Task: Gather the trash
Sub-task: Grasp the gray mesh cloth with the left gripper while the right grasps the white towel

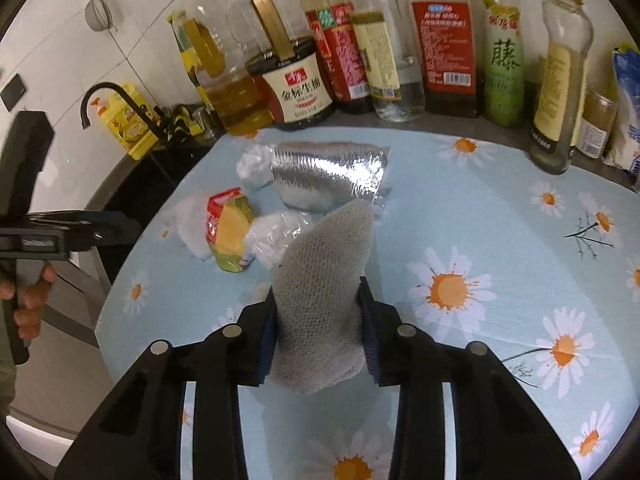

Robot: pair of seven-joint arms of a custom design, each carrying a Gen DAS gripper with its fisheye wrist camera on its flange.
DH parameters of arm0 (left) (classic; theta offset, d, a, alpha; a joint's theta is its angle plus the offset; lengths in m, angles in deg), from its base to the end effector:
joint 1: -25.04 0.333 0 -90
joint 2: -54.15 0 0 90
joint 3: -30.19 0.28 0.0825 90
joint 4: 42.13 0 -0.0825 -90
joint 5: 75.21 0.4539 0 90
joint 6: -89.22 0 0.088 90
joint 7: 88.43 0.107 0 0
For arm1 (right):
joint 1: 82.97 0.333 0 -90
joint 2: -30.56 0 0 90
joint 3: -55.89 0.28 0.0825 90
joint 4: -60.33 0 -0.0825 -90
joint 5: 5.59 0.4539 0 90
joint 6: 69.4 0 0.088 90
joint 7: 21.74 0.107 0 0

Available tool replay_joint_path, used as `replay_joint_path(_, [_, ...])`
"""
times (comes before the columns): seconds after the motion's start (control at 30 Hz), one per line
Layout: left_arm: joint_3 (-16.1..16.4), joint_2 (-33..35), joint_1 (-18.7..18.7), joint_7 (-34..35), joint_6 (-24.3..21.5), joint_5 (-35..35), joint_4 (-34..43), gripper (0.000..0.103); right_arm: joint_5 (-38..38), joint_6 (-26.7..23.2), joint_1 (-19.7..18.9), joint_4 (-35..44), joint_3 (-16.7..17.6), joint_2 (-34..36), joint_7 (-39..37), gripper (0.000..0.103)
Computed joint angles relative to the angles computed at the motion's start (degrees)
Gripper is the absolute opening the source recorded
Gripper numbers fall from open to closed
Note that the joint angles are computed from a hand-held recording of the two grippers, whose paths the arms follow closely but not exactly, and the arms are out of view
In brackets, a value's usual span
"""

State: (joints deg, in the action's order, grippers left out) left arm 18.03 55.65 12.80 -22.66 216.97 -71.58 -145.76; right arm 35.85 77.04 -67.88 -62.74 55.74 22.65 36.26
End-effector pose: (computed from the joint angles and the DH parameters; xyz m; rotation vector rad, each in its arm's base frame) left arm 0.6130 -0.2748 0.5074 -2.0252 2.0880 -0.5182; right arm 0.5999 0.1503 0.4544 -1.9361 1.4029 -0.1117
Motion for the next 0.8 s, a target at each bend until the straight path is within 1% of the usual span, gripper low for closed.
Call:
replay_joint_path(0.03, [0.0, 0.6, 0.0, 0.6, -0.2, 0.0, 0.6, 0.079, 2.1, 0.3, 0.3, -0.8, -0.3, -1.1, -1.9, 0.037])
replay_joint_path(0.1, [0.1, 2.4, 0.0, 1.1, -0.8, 1.3, 2.3, 0.079, 2.3, 1.0, 0.3, -2.0, -0.5, -2.4, -2.3, 0.037])
replay_joint_path(0.17, [0.2, 3.7, -0.1, 1.5, -0.9, 2.4, 3.4, 0.079, 2.5, 0.5, 0.4, -2.6, -0.8, -3.3, -2.0, 0.037])
replay_joint_path(0.3, [0.5, 7.9, -0.9, 3.3, -1.6, 7.6, 7.0, 0.079, 0.7, 1.5, 0.5, -5.3, -1.1, -5.9, -0.6, 0.037])
replay_joint_path(0.37, [0.8, 9.6, -1.0, 3.9, -2.2, 7.9, 8.5, 0.079, -0.6, 2.1, 0.5, -6.5, -1.2, -6.9, 0.7, 0.037])
replay_joint_path(0.5, [0.8, 12.3, -0.6, 6.4, -3.4, 5.3, 11.3, 0.079, -2.0, 2.9, 0.7, -8.4, -1.9, -8.3, 2.5, 0.037])
replay_joint_path(0.57, [0.8, 12.6, -0.4, 7.5, -2.7, 3.9, 11.4, 0.078, -2.9, 3.6, 0.8, -9.2, -2.0, -8.9, 3.6, 0.037])
replay_joint_path(0.67, [1.0, 14.1, -0.3, 8.5, -3.4, 3.1, 12.6, 0.078, -4.2, 4.2, 0.7, -10.4, -2.3, -9.8, 5.9, 0.037])
replay_joint_path(0.73, [0.8, 14.6, 0.2, 9.8, -3.2, 1.1, 12.6, 0.077, -5.0, 4.2, 0.8, -10.7, -2.4, -9.9, 7.2, 0.037])
replay_joint_path(0.8, [0.7, 14.6, 0.4, 10.8, -3.2, -0.3, 12.3, 0.069, -6.0, 4.3, 0.8, -11.1, -2.4, -10.2, 8.5, 0.037])
